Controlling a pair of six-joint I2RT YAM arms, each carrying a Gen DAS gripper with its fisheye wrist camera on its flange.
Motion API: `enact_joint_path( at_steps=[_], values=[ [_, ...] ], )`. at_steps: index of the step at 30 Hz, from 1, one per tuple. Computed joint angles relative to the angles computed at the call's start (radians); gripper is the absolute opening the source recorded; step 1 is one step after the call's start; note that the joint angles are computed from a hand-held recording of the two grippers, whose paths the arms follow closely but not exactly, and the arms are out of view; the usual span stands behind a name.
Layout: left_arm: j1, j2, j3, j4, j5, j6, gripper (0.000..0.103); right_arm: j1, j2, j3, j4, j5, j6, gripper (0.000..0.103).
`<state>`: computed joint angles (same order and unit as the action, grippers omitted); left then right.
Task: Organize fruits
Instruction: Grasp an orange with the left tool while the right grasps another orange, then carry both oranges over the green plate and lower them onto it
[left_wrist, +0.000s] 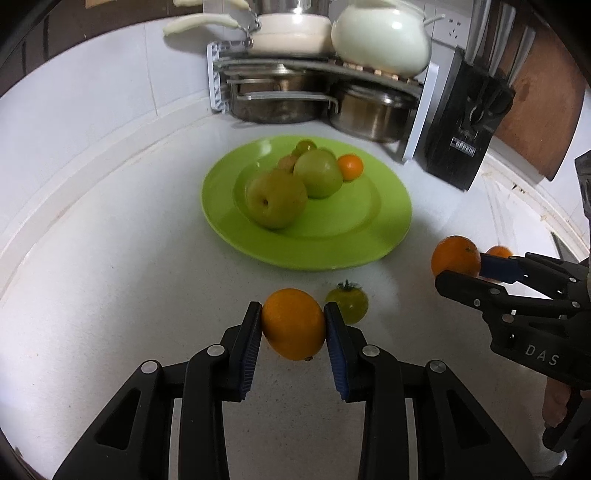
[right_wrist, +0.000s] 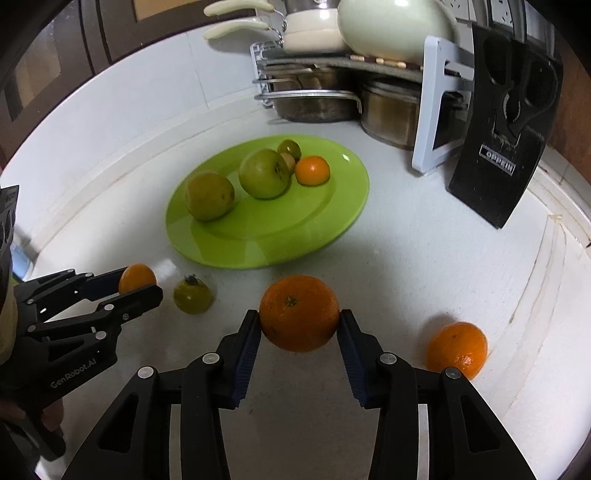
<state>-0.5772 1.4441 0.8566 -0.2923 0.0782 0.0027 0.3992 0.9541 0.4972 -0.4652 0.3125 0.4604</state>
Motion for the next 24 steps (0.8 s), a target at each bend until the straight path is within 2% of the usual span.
enact_joint_path(
  at_steps=[10, 24],
  values=[
    [0.019, -0.095, 0.025, -0.014, 0.019, 0.028, 0.034, 0.041, -0.044, 0.078, -0.048, 0.031, -0.014, 0.044],
    [0.053, 0.026, 0.179, 0.001, 0.026, 0.059, 0.034, -0.045, 0.11, 0.208, 0.033, -0.016, -0.128, 0.044]
  ],
)
